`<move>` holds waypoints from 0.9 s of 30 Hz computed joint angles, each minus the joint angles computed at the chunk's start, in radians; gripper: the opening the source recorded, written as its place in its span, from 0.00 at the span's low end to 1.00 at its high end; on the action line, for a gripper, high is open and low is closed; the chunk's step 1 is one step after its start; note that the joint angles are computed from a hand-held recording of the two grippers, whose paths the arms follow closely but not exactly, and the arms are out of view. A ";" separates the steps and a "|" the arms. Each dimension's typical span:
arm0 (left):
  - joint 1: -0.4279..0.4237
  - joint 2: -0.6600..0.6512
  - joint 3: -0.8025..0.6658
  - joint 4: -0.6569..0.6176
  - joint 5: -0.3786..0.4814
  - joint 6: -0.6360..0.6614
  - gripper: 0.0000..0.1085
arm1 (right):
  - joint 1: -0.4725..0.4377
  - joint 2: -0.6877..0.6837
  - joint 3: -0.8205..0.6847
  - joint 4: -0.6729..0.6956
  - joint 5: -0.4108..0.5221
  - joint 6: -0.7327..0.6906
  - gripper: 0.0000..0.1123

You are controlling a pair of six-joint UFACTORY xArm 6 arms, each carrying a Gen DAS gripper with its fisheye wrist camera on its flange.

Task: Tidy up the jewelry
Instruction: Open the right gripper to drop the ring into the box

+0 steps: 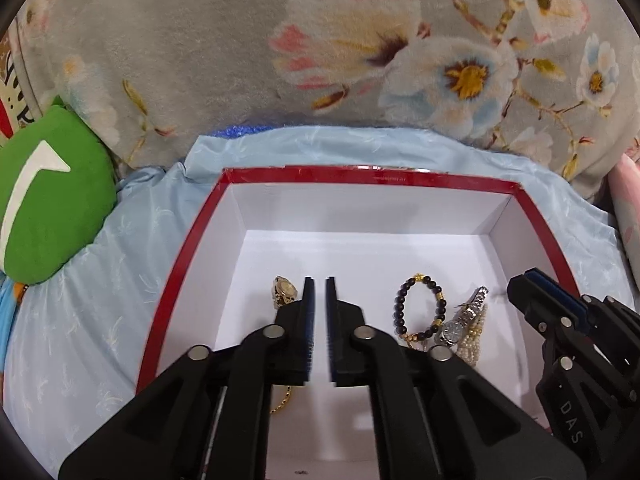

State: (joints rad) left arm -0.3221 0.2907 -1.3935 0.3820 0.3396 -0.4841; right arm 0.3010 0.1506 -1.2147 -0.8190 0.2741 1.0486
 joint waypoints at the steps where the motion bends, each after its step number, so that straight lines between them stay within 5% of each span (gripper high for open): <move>1: -0.001 0.011 -0.009 -0.017 0.010 0.006 0.31 | -0.001 0.004 -0.005 -0.034 0.008 0.036 0.28; 2: 0.001 0.016 -0.011 -0.008 0.011 -0.009 0.55 | -0.003 0.004 -0.007 -0.092 0.013 0.094 0.42; 3: 0.004 0.019 -0.011 0.043 0.010 -0.066 0.66 | -0.004 0.003 -0.010 -0.151 0.024 0.152 0.50; 6: 0.008 0.030 -0.020 0.089 0.016 -0.109 0.67 | -0.008 0.007 -0.014 -0.207 0.036 0.198 0.57; 27: 0.005 -0.079 0.101 0.099 0.006 -0.125 0.67 | 0.013 -0.108 0.108 -0.130 0.048 0.172 0.59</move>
